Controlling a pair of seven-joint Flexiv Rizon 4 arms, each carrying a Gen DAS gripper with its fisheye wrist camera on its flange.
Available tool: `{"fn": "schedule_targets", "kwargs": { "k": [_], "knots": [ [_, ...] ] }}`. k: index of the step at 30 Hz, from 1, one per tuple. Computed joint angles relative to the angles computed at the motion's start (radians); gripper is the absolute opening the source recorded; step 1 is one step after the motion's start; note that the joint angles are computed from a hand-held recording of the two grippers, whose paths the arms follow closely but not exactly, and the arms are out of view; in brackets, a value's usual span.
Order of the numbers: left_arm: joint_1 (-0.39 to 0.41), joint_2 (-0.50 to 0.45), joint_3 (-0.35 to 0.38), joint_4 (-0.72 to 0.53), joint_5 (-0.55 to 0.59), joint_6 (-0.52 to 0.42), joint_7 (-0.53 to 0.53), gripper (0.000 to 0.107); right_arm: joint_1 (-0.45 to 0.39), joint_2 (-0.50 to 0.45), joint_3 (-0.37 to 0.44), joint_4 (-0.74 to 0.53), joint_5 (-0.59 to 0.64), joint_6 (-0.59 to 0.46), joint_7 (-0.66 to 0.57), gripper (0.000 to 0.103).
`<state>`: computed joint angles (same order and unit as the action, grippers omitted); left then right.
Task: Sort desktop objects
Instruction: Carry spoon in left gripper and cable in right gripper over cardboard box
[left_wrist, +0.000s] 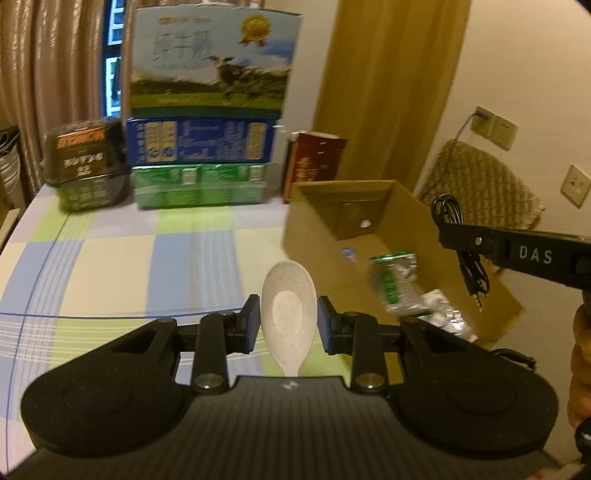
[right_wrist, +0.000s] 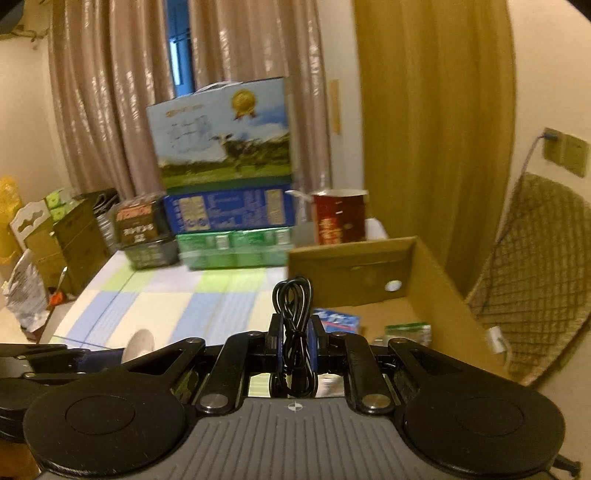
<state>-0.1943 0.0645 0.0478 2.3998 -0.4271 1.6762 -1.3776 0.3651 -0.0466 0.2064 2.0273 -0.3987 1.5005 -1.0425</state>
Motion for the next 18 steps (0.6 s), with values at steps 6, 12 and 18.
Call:
{"fn": "schedule_targets", "kwargs": {
  "k": [6,12,18],
  "knots": [
    [0.066,0.011,-0.075,-0.069,0.191,-0.084,-0.172,0.027,-0.042,0.048,-0.005,0.002,0.147,-0.042,-0.130,0.010],
    [0.036,-0.039,-0.097,-0.142,0.238,-0.103,-0.260,0.027,-0.065,0.056,-0.018,-0.015,0.251,-0.085,-0.235,0.010],
    [0.004,-0.099,-0.108,-0.205,0.238,-0.098,-0.322,0.027,-0.079,0.054,-0.024,-0.028,0.340,-0.112,-0.321,0.010]
  ]
}}
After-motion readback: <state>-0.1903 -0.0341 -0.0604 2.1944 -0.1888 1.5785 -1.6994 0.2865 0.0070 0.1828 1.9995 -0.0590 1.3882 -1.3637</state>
